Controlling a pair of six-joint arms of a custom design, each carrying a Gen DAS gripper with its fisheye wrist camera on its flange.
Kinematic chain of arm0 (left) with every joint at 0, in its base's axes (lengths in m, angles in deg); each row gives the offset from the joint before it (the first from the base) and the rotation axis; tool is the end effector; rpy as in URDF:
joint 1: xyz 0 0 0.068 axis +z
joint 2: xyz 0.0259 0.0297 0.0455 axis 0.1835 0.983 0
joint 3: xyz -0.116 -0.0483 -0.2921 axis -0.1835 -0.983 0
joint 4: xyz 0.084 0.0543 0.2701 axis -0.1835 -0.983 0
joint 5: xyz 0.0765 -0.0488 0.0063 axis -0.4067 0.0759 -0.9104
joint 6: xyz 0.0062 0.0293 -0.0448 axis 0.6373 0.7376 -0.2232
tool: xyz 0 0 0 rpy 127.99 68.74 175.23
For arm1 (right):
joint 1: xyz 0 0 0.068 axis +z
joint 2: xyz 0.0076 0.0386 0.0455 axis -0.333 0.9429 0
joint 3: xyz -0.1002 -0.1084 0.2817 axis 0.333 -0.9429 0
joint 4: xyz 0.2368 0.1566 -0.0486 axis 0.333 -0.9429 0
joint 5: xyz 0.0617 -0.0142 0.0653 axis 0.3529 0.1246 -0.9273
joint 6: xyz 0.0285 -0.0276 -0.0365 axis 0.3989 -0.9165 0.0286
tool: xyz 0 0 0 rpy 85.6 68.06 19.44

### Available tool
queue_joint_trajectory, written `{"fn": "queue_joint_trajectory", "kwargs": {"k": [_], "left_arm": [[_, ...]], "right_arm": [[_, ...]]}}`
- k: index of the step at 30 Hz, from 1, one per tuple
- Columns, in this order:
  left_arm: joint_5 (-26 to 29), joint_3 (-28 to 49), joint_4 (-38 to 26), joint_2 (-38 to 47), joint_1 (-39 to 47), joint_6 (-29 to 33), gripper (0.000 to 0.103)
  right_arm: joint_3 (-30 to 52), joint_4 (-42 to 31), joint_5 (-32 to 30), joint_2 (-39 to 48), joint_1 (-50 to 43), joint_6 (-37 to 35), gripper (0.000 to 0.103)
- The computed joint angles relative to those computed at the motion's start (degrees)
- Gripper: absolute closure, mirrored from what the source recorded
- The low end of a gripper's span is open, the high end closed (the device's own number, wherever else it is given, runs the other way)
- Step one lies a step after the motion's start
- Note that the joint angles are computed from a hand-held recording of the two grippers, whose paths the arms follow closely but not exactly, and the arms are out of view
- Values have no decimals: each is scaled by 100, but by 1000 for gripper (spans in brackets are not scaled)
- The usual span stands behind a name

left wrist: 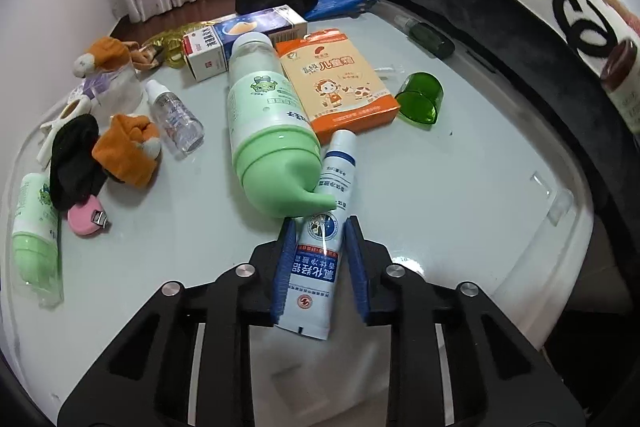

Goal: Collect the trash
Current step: 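Grasp the white toothpaste tube with the left tool while the right tool holds the bottle, then lower both tools into the cardboard box and release the bottle and tube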

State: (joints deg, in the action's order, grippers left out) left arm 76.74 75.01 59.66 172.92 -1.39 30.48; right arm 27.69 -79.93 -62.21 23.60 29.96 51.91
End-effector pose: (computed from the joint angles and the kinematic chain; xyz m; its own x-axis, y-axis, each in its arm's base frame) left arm 0.3843 -0.0935 0.2117 -0.6231 0.5636 -0.5423 0.6971 0.7146 -0.0583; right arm 0.2414 0.2598 0.3090 -0.7527 0.2309 -0.6165 0.0771 0.9609 0.2658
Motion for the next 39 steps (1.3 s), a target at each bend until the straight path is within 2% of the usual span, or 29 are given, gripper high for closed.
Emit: {"fn": "queue_joint_trajectory", "kwargs": {"k": [5, 14, 21, 25, 29, 30, 32, 34, 35, 36, 38, 39], "left_arm": [[35, -230, -232, -307, 77, 118, 80], [303, -879, -682, -1492, 624, 584, 80], [657, -1456, -1578, -2635, 1576, 1597, 80], [785, -1799, -2323, -3082, 2322, 2496, 80], [430, -2189, -2583, -3245, 2614, 2979, 79], [359, -2273, -2577, -3293, 2649, 3026, 79], [184, -2449, -2455, -3414, 2659, 3052, 78], [140, -2594, -2240, -3614, 2750, 2984, 55], [147, -2591, -2165, -3630, 2794, 2920, 37], [157, -2593, -2101, -3664, 2849, 2848, 31], [137, -2535, -2073, -3644, 2895, 2718, 30], [101, -2511, -2059, -3604, 2884, 2666, 30]], "right_arm": [[-68, -38, 128, -115, 4, 76, 80], [-39, -64, 198, -50, 129, 164, 80], [346, -294, 269, 343, 867, 423, 80], [143, -46, -129, 721, 1588, 1227, 80], [-139, 367, -924, 1280, 1942, 1968, 77], [-163, 420, -1076, 1393, 1972, 2064, 74], [-24, 219, -1413, 1690, 1955, 2127, 44], [-25, 184, -1445, 1754, 1931, 2166, 33], [-44, 174, -1436, 1745, 1912, 2186, 27], [-59, 158, -1385, 1726, 1904, 2238, 24], [-164, 210, -1314, 1639, 1878, 2338, 16], [-169, 196, -1292, 1631, 1870, 2356, 15]]}}
